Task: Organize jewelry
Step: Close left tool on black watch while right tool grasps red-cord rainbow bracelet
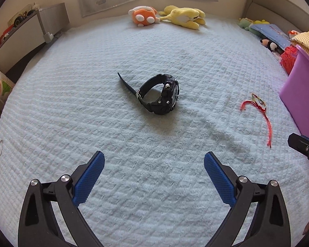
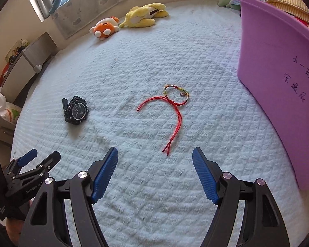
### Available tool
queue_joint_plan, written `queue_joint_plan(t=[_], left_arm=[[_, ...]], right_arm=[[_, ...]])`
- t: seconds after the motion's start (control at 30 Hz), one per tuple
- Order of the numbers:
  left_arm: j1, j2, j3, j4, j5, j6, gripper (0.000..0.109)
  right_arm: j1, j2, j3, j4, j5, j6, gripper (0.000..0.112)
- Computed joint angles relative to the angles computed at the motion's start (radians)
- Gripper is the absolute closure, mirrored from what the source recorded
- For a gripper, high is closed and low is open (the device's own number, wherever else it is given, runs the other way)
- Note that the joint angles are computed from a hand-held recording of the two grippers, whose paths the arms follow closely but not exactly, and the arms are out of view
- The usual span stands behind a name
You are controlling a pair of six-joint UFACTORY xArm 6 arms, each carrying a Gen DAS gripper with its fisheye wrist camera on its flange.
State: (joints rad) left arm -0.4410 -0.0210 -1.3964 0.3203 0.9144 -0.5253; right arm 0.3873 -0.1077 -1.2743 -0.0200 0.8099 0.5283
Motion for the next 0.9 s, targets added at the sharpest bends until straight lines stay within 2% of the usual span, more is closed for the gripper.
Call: queue_joint_plan(t=[0.17,0.4,0.7,0.9], left_arm=[[0.017,0.063,-0.033,-0.007,-0.028,0.012,0.013],[0.033,0.132,-0.079,0.031,-0.125,0.015,0.013],[0.047,0.22,-0.145,0.079,-0.234,0.02,0.013],[0.055,0.269,-0.181,0.092,-0.239,-0.004,0.013]], right_arm=[[-0.008,0.033,0.013,-0.025,-0.049,0.035,0.041],[-0.008,0.082,-0.002,-0.101,-0.112,0.072,0.041],[-0.027,0.151,-0.029,-0.128,-0.171,0.078,0.041],[-0.035,0.179,-0.035,-0.123,-0.187,0.071,0.041]])
